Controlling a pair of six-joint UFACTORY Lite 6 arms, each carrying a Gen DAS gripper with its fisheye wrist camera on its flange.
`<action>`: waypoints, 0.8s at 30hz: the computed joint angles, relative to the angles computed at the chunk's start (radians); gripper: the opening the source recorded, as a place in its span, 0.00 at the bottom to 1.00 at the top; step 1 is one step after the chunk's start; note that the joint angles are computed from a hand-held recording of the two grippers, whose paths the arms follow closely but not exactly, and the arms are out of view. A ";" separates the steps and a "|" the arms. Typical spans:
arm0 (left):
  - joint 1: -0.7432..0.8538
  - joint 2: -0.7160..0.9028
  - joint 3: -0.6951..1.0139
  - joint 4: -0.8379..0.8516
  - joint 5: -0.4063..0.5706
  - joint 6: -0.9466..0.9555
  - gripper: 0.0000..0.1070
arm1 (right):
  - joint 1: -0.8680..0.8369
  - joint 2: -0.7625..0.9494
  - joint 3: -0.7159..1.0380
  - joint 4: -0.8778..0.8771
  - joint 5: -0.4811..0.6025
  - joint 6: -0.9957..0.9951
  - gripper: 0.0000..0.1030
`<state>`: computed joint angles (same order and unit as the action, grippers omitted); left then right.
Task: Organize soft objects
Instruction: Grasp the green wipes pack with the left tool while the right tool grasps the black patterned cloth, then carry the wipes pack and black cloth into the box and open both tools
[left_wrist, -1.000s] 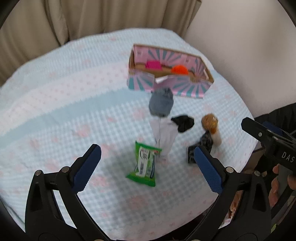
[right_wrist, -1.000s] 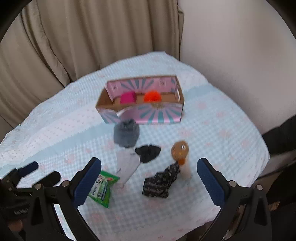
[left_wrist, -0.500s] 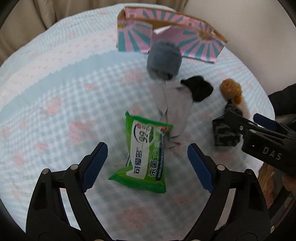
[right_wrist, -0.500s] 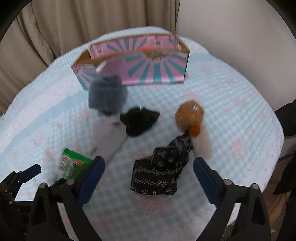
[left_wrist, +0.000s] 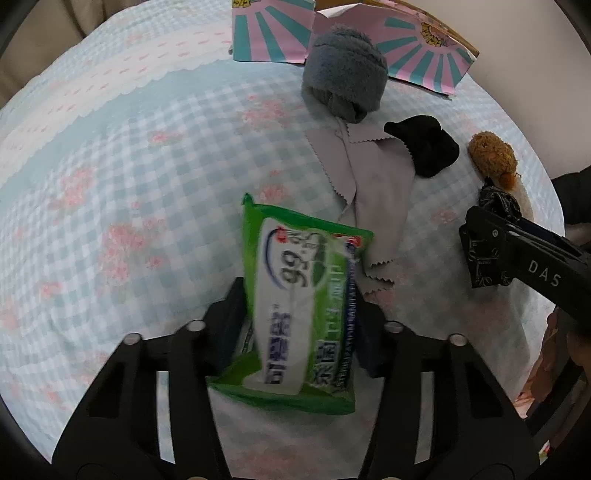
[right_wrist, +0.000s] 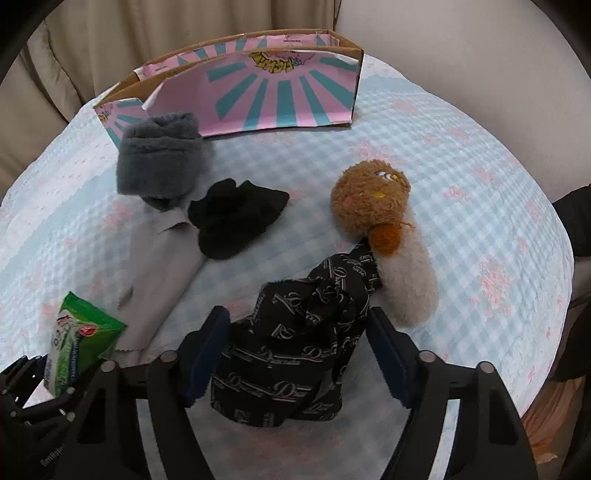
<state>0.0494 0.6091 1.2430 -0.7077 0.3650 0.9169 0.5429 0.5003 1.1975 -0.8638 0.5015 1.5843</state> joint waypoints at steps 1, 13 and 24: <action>0.001 0.006 0.005 -0.008 0.002 0.005 0.40 | 0.001 0.004 0.000 -0.008 0.000 0.004 0.66; 0.013 -0.019 -0.001 -0.010 0.021 0.004 0.30 | 0.008 -0.012 -0.005 0.002 0.029 -0.038 0.30; 0.044 -0.113 0.020 0.055 0.088 -0.102 0.29 | 0.032 -0.063 0.031 0.038 0.031 -0.095 0.27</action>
<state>0.0930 0.4956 1.2629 -0.6523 0.4529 0.8145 0.5752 0.4372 1.2281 -0.8259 0.5324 1.4892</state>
